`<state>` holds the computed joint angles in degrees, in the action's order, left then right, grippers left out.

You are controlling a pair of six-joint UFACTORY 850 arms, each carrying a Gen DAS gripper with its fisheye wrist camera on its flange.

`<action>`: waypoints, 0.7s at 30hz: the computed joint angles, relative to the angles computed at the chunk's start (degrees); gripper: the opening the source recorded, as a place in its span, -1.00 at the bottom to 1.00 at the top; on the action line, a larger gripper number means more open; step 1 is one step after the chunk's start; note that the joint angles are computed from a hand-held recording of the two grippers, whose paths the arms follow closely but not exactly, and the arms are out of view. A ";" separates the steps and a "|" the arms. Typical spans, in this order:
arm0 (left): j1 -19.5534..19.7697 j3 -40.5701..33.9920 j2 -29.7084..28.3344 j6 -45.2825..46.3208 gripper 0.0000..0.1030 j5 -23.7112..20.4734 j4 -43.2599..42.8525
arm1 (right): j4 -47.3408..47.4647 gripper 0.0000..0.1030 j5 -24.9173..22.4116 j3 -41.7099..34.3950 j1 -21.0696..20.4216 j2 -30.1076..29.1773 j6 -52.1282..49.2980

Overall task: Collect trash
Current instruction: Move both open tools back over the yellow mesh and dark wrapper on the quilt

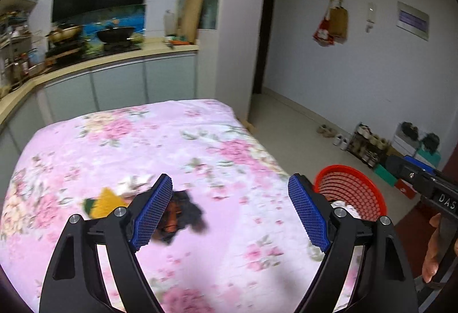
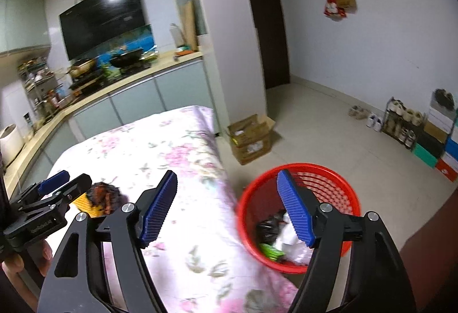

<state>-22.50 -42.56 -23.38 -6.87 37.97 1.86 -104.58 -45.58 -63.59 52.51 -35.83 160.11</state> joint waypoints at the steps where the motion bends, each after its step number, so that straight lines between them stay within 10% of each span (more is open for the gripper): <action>1: 0.39 0.48 0.24 -0.15 0.57 0.28 -0.13 | 0.07 0.37 0.11 -0.60 0.25 -0.29 -0.54; 21: 15.99 5.72 2.52 -2.67 0.57 1.91 -2.63 | -0.60 0.47 7.67 -16.26 1.09 -8.98 -11.64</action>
